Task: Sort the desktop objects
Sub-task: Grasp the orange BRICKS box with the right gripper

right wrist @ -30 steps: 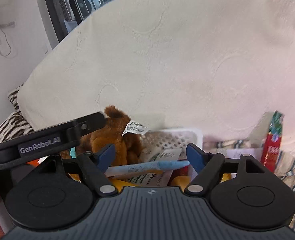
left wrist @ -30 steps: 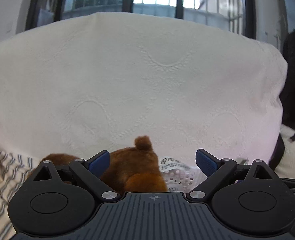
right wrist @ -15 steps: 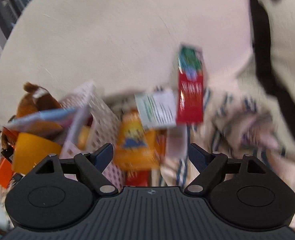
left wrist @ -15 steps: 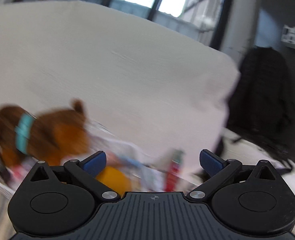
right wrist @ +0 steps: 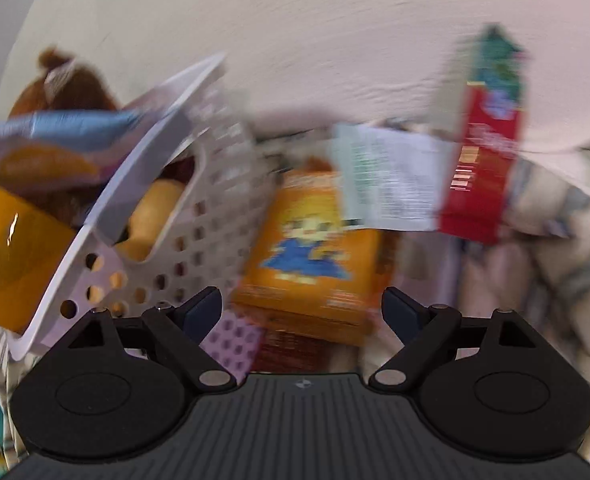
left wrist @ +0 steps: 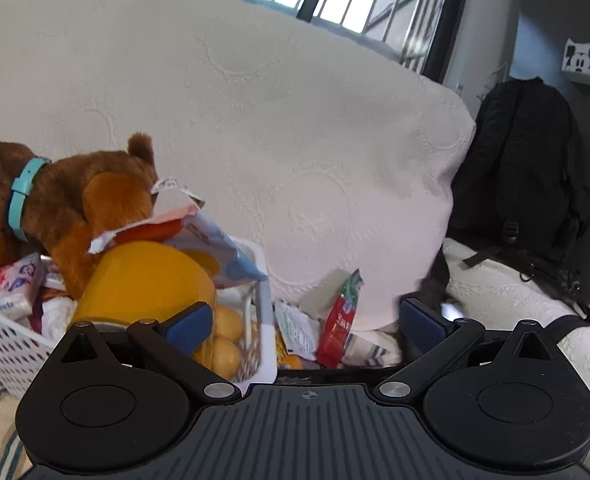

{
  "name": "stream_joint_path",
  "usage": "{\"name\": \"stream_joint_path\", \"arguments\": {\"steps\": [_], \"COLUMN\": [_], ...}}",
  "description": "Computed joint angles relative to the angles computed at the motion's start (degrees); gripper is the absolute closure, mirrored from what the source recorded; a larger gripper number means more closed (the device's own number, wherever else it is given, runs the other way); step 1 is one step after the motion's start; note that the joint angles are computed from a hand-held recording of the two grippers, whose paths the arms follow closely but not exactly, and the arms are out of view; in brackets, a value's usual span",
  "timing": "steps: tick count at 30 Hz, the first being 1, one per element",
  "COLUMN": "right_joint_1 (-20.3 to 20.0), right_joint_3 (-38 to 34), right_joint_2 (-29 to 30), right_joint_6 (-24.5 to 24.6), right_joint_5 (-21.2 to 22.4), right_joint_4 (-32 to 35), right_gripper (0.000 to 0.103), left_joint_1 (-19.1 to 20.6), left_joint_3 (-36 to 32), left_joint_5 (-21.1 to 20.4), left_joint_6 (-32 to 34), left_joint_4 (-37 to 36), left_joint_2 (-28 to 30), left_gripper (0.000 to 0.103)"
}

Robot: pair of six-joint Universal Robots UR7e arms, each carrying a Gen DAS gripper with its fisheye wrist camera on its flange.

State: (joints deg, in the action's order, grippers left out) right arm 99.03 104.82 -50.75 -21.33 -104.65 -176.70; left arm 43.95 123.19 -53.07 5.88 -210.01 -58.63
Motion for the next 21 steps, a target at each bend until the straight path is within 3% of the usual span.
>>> {"name": "stream_joint_path", "arguments": {"steps": [2,5,9,12,14,16,19,21], "right_joint_1": [-0.1,-1.5,-1.4,-3.2,-5.7,-7.7,-9.3,-9.6], "right_joint_3": [-1.9,-4.1,-3.6,-1.1,0.5,1.1,0.9,1.0], "right_joint_2": [2.0,2.8,2.4,-0.5,-2.2,-2.4,-1.3,-0.5], "right_joint_6": [1.1,6.7,10.6,13.6,19.1,23.6,28.8,32.0], "right_joint_5": [-2.2,-1.2,-1.6,4.6,11.9,16.9,19.7,20.5], "right_joint_4": [-0.7,2.2,2.5,5.2,5.8,6.0,4.2,1.8], "right_gripper": [0.012,0.0,0.0,0.0,0.008,0.008,0.007,0.012], "left_joint_1": [0.4,0.7,0.8,1.4,1.5,1.7,2.0,2.1], "left_joint_3": [0.0,0.1,0.3,0.7,0.9,1.0,1.0,0.9], "left_joint_5": [-0.8,-1.6,-1.9,-4.0,-4.5,-4.9,-5.6,-6.0], "left_joint_6": [-0.7,-0.5,-1.1,-3.1,-4.4,-5.2,-5.5,-5.2], "left_joint_4": [0.7,0.3,0.5,2.1,2.3,2.3,2.6,3.0], "left_joint_2": [-0.4,-0.3,-0.5,-1.5,-1.9,-2.1,-2.2,-2.2], "left_gripper": [0.0,0.0,0.0,0.0,0.0,0.0,0.0,0.0]}}
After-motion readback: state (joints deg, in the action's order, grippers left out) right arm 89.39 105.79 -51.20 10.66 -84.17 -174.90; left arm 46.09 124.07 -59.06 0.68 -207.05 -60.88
